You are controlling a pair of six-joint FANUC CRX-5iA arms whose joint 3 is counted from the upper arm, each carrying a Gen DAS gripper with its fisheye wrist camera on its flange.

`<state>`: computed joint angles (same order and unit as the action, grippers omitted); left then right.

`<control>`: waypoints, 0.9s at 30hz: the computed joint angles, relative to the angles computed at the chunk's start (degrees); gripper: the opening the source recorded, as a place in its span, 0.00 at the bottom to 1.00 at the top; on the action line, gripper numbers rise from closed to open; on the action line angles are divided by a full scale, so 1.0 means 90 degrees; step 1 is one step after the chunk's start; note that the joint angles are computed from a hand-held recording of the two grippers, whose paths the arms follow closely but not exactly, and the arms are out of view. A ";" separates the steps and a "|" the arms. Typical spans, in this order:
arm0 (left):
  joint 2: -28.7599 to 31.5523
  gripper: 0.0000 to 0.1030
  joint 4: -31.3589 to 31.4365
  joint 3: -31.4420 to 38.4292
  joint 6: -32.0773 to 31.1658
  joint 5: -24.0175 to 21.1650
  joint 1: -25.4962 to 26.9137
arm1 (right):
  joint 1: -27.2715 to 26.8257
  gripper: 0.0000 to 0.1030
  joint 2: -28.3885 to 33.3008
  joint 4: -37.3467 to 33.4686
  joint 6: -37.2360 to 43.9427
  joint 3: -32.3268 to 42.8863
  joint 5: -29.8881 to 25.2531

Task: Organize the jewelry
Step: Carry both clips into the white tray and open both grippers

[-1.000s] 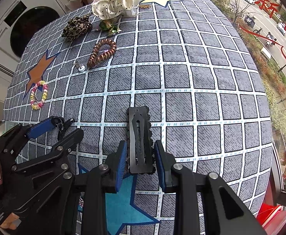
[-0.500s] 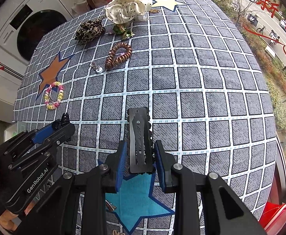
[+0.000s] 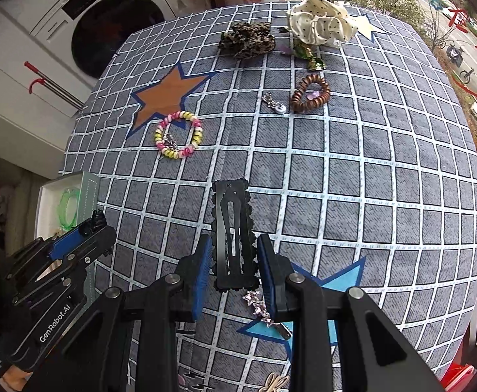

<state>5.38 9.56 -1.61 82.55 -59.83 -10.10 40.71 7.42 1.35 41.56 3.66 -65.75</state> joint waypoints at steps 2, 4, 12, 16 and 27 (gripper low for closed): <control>-0.0251 0.30 -0.0043 -0.0217 0.0038 -0.0014 0.0219 | 0.0141 0.30 0.0133 -0.0083 0.0122 0.0202 0.0005; -0.0506 0.30 -0.0117 -0.0426 0.0070 -0.0042 0.0452 | 0.0273 0.30 0.0307 -0.0198 0.0281 0.0468 -0.0011; -0.1403 0.30 -0.0428 -0.1183 0.0220 -0.0282 0.1490 | 0.0847 0.30 0.1113 -0.0670 0.1040 0.1632 -0.0124; -0.1750 0.30 -0.0535 -0.1544 0.0248 -0.0398 0.2010 | 0.1045 0.30 0.1569 -0.0920 0.1341 0.2227 -0.0248; -0.2005 0.30 -0.0726 -0.2093 0.0404 -0.0364 0.2852 | 0.1307 0.30 0.3114 -0.1089 0.1956 0.4215 -0.0782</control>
